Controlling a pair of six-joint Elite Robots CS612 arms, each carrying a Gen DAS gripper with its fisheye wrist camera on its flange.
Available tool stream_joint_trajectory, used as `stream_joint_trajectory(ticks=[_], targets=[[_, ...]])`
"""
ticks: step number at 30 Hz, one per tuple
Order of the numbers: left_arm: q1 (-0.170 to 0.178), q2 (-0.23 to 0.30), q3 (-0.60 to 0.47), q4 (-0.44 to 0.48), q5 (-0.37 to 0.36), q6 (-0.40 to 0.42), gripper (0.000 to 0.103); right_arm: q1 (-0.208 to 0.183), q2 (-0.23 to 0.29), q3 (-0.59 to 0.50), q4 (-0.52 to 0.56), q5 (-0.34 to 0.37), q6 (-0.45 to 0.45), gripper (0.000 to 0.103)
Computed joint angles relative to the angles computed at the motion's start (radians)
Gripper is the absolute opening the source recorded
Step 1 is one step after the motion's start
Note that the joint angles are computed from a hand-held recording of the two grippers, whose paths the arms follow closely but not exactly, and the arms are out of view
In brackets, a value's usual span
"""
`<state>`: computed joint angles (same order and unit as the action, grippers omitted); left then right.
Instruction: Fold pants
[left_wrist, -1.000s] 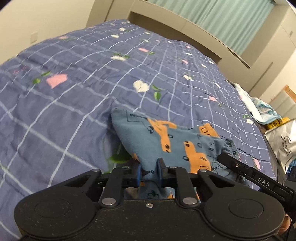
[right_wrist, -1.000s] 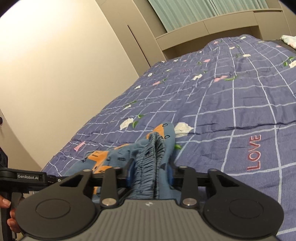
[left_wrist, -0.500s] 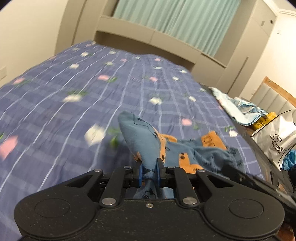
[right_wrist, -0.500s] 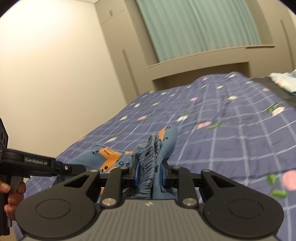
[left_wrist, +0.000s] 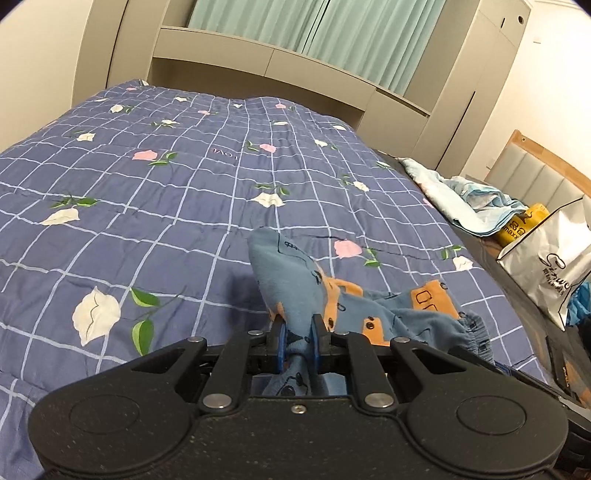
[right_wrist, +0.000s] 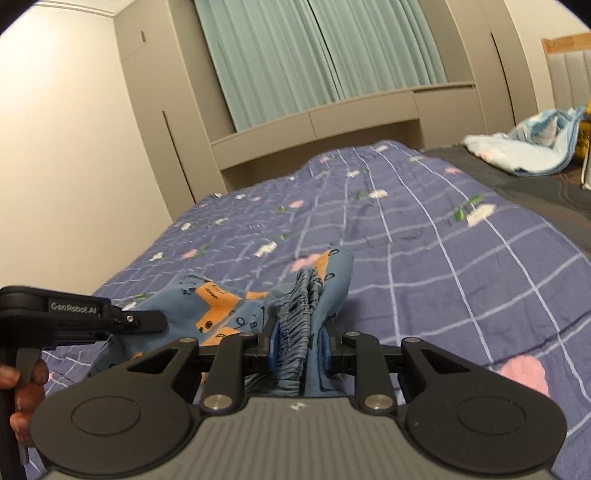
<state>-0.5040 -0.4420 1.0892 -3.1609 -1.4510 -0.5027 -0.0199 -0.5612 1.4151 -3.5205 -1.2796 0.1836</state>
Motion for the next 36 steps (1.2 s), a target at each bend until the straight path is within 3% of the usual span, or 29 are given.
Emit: stream_joint_trajectory(ticks=[8,15,21,26,32,36], targets=[[0.002,-0.003,0.003,0.021,-0.004,-0.01,0.017,0.0,0.006,0.0,0.017,-0.019,0.02,0.032],[-0.001,-0.007,0.008,0.031,0.007,-0.019,0.028,-0.001,0.007,-0.003,0.03,-0.03,0.024,0.039],[-0.005,-0.015,0.017,0.037,0.02,-0.022,0.047,0.001,0.004,0.003,0.023,-0.049,0.029,0.057],[-0.012,-0.027,0.036,0.017,0.052,-0.021,0.069,0.0,-0.002,0.014,0.002,-0.053,0.031,0.083],[-0.02,-0.048,0.074,-0.025,0.087,-0.004,0.09,0.002,-0.013,0.035,-0.028,-0.061,0.028,0.098],[-0.027,-0.062,0.102,-0.056,0.121,-0.002,0.101,0.005,-0.022,0.048,-0.049,-0.072,0.022,0.103]])
